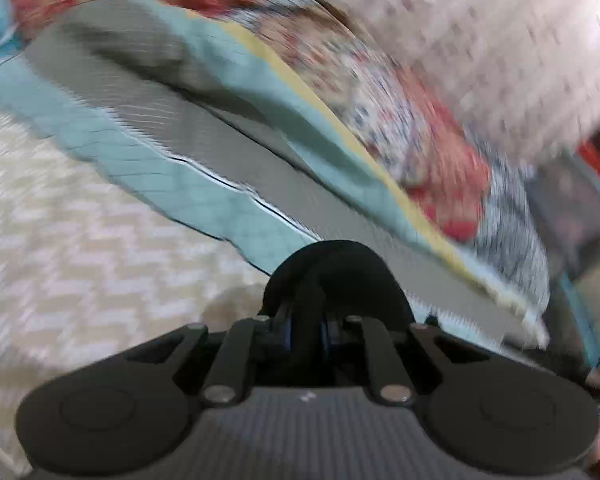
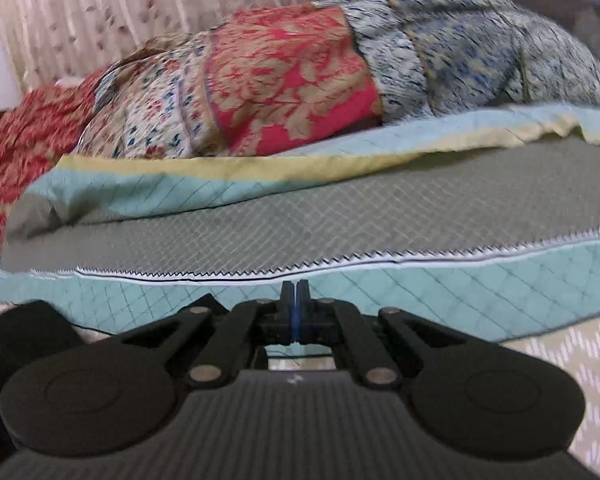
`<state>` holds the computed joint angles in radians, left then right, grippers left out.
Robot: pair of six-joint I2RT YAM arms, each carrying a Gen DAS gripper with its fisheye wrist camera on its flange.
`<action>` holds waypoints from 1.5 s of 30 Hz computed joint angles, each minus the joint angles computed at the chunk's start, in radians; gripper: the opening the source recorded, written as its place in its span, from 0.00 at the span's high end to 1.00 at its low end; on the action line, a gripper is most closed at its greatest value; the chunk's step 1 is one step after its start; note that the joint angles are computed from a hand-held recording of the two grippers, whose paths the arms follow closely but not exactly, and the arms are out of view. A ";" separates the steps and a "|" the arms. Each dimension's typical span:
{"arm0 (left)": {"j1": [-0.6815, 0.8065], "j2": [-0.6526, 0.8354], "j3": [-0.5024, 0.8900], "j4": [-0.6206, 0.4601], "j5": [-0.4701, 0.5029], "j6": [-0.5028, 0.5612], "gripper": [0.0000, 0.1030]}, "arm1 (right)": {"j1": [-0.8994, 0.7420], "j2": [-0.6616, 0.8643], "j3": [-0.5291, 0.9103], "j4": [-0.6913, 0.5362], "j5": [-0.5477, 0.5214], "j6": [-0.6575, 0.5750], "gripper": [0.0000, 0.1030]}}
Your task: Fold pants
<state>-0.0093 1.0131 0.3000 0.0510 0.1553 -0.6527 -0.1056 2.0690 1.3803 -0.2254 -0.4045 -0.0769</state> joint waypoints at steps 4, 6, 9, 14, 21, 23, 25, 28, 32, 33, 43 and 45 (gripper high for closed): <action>0.068 -0.118 -0.064 -0.099 0.038 -0.018 0.89 | -0.012 0.143 0.133 -0.162 -0.125 0.073 0.51; 0.088 -0.134 -0.074 -0.108 0.054 -0.026 0.89 | 0.016 0.173 0.114 -0.139 -0.114 0.110 0.45; 0.101 -0.156 -0.073 -0.132 0.072 -0.032 0.89 | 0.050 0.236 0.113 -0.136 -0.110 0.156 0.76; 0.115 -0.146 -0.018 -0.149 0.067 0.000 0.91 | -0.011 0.066 -0.021 -0.010 -0.128 0.170 0.88; 0.062 -0.036 0.011 -0.019 0.034 -0.024 0.91 | -0.317 -0.147 -0.052 0.193 -0.090 0.243 0.90; 0.017 0.024 0.009 0.031 0.001 -0.029 0.91 | -0.423 -0.165 -0.041 0.220 -0.092 0.258 0.90; -0.046 0.127 0.016 0.081 -0.053 -0.030 0.91 | -0.512 -0.161 -0.035 0.227 -0.075 0.238 0.98; -0.132 0.280 0.071 0.060 -0.109 0.001 0.86 | -0.604 -0.128 -0.039 0.215 0.008 0.180 0.93; -0.158 0.244 0.067 0.019 -0.126 0.047 0.67 | -0.658 -0.072 -0.054 0.143 0.051 0.115 0.92; -0.144 0.194 0.060 -0.003 -0.140 0.054 0.60 | -0.648 -0.091 -0.103 0.166 0.052 0.112 0.91; 0.038 0.441 0.275 -0.079 -0.192 0.230 0.51 | -0.519 -0.071 -0.144 0.141 0.030 0.008 0.42; 0.015 0.470 0.244 -0.022 -0.116 0.174 0.52 | -0.500 -0.095 -0.172 0.147 -0.001 -0.030 0.43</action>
<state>0.0053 1.4827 0.5435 0.0291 0.0394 -0.4783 -0.6059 1.9744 1.2081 -0.0780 -0.4056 -0.1066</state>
